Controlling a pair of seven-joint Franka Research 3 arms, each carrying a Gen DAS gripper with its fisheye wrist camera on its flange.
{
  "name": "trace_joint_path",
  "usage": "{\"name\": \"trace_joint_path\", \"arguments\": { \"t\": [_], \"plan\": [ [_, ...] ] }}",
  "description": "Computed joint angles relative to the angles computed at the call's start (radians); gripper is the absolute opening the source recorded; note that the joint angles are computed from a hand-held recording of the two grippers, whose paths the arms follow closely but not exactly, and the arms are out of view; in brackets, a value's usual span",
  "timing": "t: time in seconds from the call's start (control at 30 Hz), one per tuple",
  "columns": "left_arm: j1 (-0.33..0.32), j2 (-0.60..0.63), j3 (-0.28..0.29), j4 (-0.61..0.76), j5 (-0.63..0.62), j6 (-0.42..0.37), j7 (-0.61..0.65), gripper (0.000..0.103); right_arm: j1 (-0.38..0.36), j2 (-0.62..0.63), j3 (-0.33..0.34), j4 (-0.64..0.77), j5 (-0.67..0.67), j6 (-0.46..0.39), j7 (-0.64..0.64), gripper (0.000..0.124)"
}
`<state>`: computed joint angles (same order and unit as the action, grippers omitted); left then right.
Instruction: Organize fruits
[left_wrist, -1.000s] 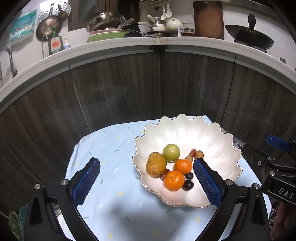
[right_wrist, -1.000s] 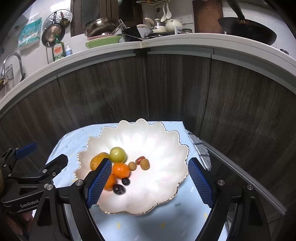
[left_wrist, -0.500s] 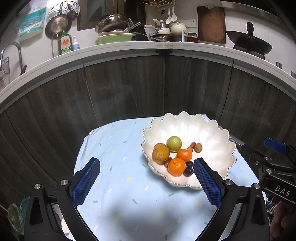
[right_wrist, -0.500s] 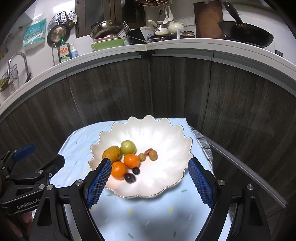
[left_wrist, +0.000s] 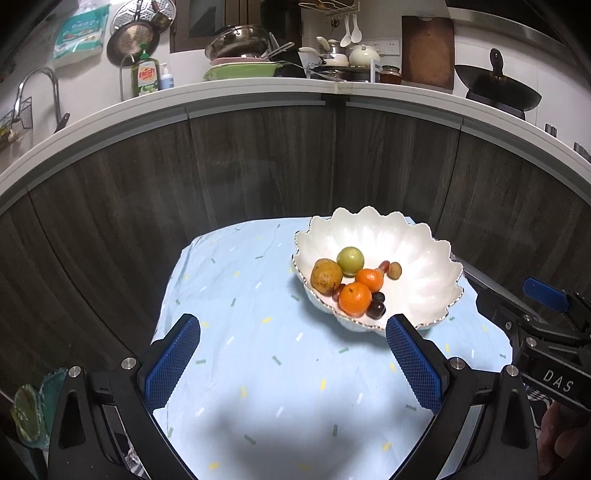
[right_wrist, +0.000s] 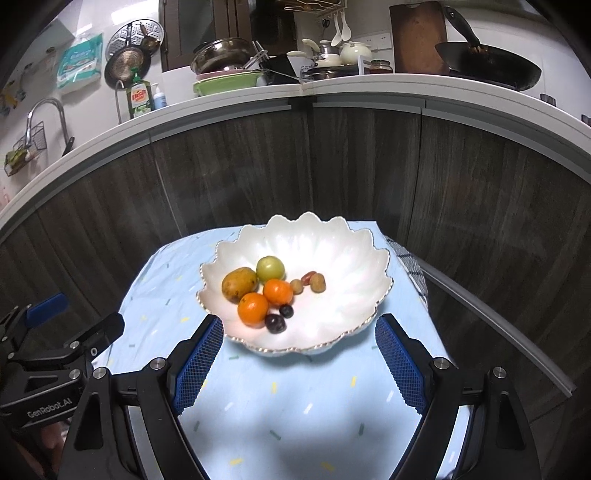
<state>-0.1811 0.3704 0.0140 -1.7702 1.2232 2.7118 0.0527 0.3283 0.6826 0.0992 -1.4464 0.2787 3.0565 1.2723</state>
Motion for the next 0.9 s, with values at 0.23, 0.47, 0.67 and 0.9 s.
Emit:
{"name": "trace_joint_path", "arguments": {
  "t": [0.23, 0.47, 0.67, 0.9],
  "plan": [
    [-0.002, -0.052, -0.010, -0.073, 0.042, -0.015, -0.057, 0.102, -0.026, -0.059, 0.044, -0.113, 0.023, 0.055, -0.037, 0.085],
    [0.005, -0.098, -0.039, -0.143, 0.069, -0.037, -0.098, 0.102, -0.053, -0.109, 0.079, -0.207, 0.055, 0.101, -0.059, 0.085],
    [0.010, -0.131, -0.063, -0.194, 0.085, -0.046, -0.123, 0.102, -0.057, -0.142, 0.076, -0.275, 0.066, 0.139, -0.053, 0.085],
    [0.009, -0.166, -0.086, -0.239, 0.146, -0.061, -0.198, 0.102, -0.132, -0.196, 0.157, -0.376, 0.080, 0.190, -0.064, 0.085]
  ]
}}
